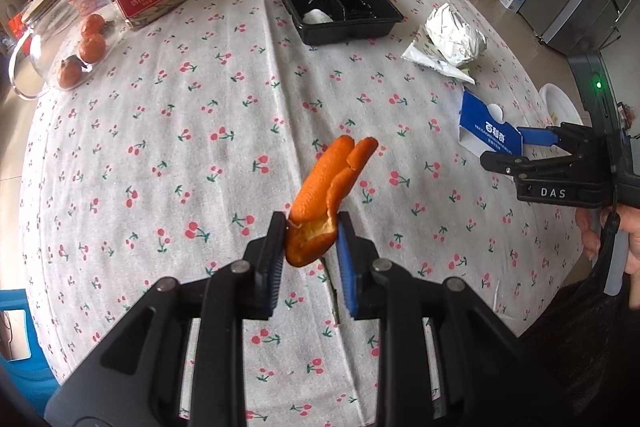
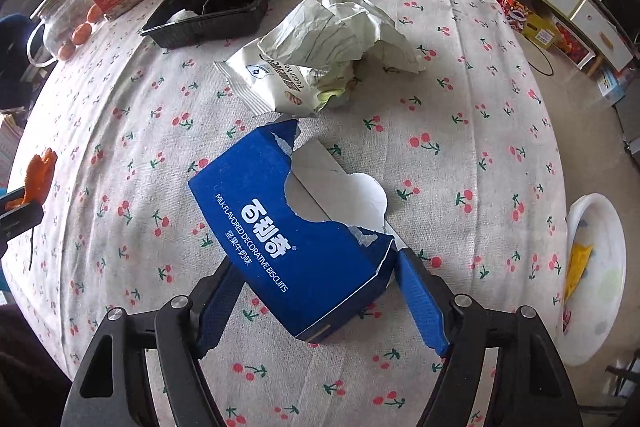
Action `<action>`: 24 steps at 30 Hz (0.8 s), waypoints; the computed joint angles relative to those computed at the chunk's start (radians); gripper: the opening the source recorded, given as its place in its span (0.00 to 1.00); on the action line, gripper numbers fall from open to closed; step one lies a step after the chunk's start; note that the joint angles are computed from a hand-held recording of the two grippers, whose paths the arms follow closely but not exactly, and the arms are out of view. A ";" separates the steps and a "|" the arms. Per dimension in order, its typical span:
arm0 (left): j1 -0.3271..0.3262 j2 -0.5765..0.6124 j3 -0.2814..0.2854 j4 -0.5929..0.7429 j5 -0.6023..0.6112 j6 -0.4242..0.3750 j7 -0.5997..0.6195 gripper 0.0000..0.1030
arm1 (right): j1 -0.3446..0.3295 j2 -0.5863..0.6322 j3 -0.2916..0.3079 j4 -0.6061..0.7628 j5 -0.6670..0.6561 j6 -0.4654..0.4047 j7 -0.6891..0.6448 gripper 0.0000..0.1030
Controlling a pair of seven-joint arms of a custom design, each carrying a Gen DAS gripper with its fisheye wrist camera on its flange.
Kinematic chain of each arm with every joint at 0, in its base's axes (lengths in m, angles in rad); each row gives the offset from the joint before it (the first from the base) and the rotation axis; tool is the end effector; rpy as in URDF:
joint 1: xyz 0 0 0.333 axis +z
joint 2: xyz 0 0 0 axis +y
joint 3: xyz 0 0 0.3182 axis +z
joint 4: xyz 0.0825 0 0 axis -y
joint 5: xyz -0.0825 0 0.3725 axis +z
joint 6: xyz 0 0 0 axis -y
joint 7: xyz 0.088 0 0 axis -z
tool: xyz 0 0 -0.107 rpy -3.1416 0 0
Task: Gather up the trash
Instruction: 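Grasp the blue biscuit box with the right tool while the left holds the peel, then carry the box and peel to the basin and open both tools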
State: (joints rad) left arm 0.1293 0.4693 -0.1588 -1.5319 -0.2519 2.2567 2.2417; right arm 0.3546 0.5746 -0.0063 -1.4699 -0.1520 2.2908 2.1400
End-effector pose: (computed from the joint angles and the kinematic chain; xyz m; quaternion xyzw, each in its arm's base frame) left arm 0.7025 -0.0092 0.4224 -0.4843 0.8540 -0.1830 0.0510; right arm 0.6803 0.2444 0.3767 -0.6521 0.7454 -0.1003 0.0953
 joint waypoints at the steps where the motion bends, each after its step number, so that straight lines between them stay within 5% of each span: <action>1: 0.000 0.000 -0.001 0.000 -0.003 0.002 -0.004 0.26 | 0.000 0.003 -0.001 0.005 0.001 0.001 0.002 0.70; 12: -0.001 -0.011 -0.009 -0.003 -0.033 0.008 -0.018 0.26 | -0.024 -0.082 0.032 -0.107 0.072 0.100 -0.007 0.62; 24: -0.027 -0.031 -0.025 -0.026 -0.057 0.023 -0.017 0.26 | -0.032 -0.246 0.032 -0.328 0.076 0.233 -0.004 0.35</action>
State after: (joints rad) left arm 0.1027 0.4378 -0.1842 -1.5576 -0.3089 2.2801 2.2248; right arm 0.3228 0.3289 0.0255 -1.7980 -0.0757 2.5239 2.1356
